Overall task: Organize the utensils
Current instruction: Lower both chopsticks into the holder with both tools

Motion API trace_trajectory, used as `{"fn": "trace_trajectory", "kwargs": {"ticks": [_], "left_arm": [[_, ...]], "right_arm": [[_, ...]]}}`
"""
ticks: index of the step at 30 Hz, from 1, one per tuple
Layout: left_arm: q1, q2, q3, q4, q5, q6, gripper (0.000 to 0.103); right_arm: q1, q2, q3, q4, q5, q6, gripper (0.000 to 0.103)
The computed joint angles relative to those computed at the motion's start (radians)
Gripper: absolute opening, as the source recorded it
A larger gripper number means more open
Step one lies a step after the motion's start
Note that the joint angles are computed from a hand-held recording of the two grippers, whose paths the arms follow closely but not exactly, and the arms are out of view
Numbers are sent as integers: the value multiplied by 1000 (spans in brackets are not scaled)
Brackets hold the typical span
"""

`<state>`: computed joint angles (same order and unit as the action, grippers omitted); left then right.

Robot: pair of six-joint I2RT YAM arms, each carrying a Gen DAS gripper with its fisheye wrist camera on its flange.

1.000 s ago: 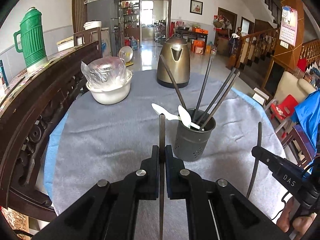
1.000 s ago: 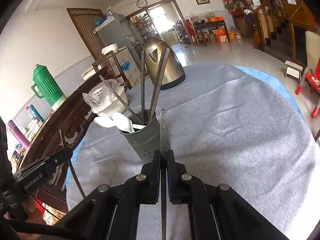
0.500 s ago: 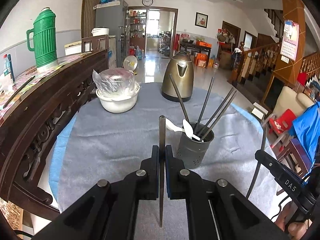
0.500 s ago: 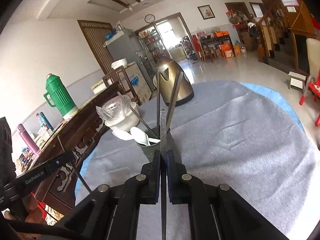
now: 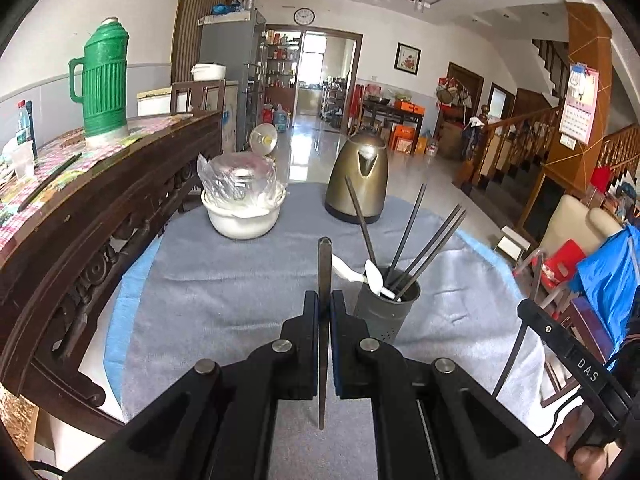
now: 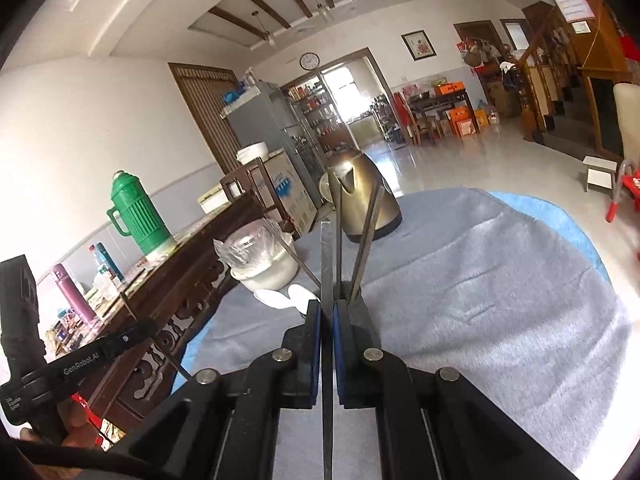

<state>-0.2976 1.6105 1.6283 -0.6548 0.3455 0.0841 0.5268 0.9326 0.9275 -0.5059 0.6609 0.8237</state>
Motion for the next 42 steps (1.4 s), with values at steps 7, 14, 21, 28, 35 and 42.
{"fn": "trace_trajectory", "kwargs": {"ticks": [7, 14, 21, 28, 35, 42], "left_arm": [[15, -21, 26, -2, 47, -26, 5], [8, -4, 110, -16, 70, -36, 5], [-1, 62, 244, -3, 130, -84, 5], [-41, 166, 409, 20, 145, -135, 5], [-95, 245, 457, 148, 120, -193, 5], [-134, 344, 488, 183, 71, -201, 5]], "right_arm": [[35, -22, 5, 31, 65, -37, 6], [-10, -9, 38, 66, 56, -100, 6], [-115, 29, 95, 141, 22, -203, 6], [-227, 105, 148, 276, -11, -294, 6], [-329, 218, 189, 430, -25, -317, 6], [-395, 331, 220, 526, -44, -286, 6]]}}
